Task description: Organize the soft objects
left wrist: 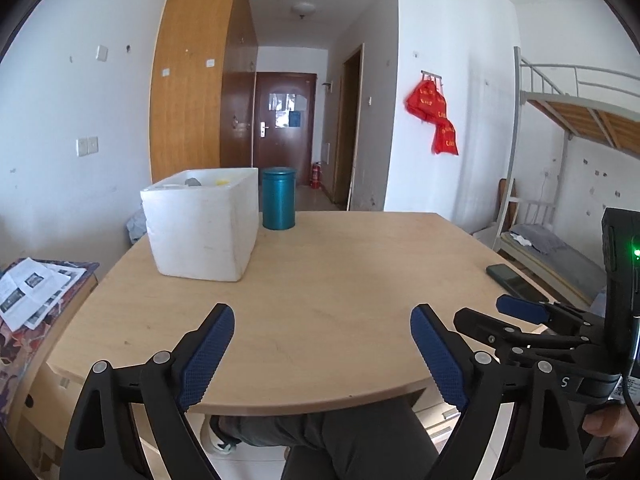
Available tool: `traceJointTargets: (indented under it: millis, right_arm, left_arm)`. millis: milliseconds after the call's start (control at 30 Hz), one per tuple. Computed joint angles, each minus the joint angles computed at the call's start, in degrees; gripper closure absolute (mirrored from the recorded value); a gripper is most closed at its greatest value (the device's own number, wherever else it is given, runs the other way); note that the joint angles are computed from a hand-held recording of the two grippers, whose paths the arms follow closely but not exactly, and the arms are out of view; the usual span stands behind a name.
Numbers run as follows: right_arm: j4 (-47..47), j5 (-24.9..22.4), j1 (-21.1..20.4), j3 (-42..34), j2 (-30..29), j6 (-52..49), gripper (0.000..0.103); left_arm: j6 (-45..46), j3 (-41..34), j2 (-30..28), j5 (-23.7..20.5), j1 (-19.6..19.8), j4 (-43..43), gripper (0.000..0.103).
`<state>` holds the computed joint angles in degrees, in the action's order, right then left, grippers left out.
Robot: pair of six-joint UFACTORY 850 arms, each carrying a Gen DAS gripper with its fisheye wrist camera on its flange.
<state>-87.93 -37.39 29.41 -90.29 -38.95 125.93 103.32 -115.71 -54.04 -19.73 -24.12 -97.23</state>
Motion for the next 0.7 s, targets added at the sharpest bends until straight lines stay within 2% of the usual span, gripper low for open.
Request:
traceJointTargets:
  millis: [167, 367, 533, 600, 700]
  right_arm:
    - [-4.1, -4.5, 1.8, 2.7, 1.5, 4.4, 0.018]
    - [-7.6, -10.9, 4.1, 4.3, 2.6, 6.3, 0.016]
    - [-13.5, -15.2, 5.6, 6.7, 3.9, 11.8, 0.015]
    - [-14.4, -16.9, 6.1, 6.6, 3.8, 12.0, 0.002]
    - [-15.6, -20.1, 6.9, 6.5, 3.6, 12.5, 0.0]
  left_arm:
    - [15.7, 6.5, 3.2, -1.7, 0.1, -15.5, 0.006]
    - [34.8, 14.6, 7.4, -6.3, 0.7, -34.6, 0.002]
    - [39.3, 19.6, 10.8, -10.2, 1.2, -39.3, 0.0]
    - [43.8, 21.6, 12.0, -11.3, 1.1, -43.8, 0.0]
    - [47.0, 23.5, 13.2, -13.2, 1.2, -47.7, 0.0]
